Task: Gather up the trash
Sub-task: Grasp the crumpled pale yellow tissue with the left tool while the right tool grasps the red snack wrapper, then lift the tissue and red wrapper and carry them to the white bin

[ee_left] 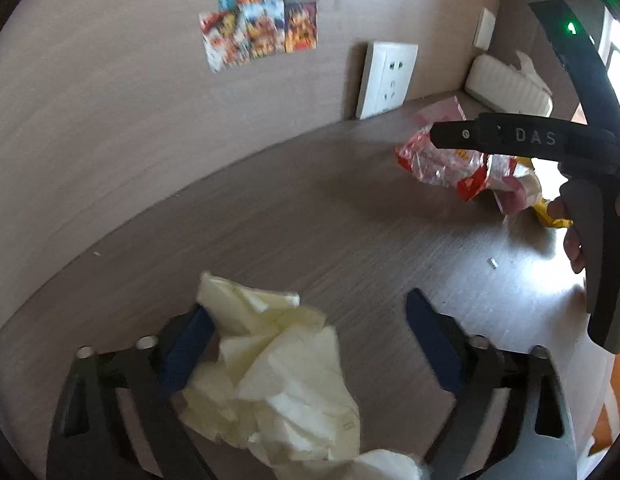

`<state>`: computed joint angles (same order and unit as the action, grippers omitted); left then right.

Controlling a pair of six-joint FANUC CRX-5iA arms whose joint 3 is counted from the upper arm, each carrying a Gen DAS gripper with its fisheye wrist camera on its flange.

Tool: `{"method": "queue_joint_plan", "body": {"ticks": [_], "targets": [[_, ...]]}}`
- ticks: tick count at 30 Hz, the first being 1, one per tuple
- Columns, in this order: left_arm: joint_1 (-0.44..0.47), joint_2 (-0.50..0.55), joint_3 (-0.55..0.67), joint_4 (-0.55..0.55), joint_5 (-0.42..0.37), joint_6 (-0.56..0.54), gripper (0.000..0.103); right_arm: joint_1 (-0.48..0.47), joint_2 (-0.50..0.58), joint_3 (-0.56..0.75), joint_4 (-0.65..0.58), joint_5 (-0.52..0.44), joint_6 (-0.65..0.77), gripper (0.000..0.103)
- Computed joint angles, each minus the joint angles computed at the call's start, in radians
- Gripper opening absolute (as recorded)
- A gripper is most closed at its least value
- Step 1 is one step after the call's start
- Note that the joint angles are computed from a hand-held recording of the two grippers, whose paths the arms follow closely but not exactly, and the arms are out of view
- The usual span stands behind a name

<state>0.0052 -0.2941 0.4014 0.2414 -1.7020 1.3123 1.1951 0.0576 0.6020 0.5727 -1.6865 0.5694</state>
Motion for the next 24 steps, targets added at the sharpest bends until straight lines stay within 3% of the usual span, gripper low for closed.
{"method": "queue_joint_plan", "body": {"ticks": [4,6,7,15,24], "targets": [[-0.049,0.014,0.017,-0.051,0.022,0.002,0.062,-0.019,0.005,-0.005,-0.040,-0.002,0.014,0.086],[-0.055,0.017,0.018,-0.051,0.029,0.003,0.055,-0.026,0.008,0.002,-0.071,-0.007,0.024,0.072],[-0.058,0.019,0.017,-0.050,0.034,0.006,0.050,-0.020,0.003,-0.010,-0.064,-0.006,0.026,0.071],[-0.075,0.018,0.002,-0.036,0.059,0.016,0.041,0.008,-0.033,-0.035,-0.129,0.069,0.045,0.021],[-0.080,0.027,0.021,-0.011,0.066,0.051,0.036,0.064,-0.091,-0.109,-0.107,0.159,-0.082,0.015]]}}
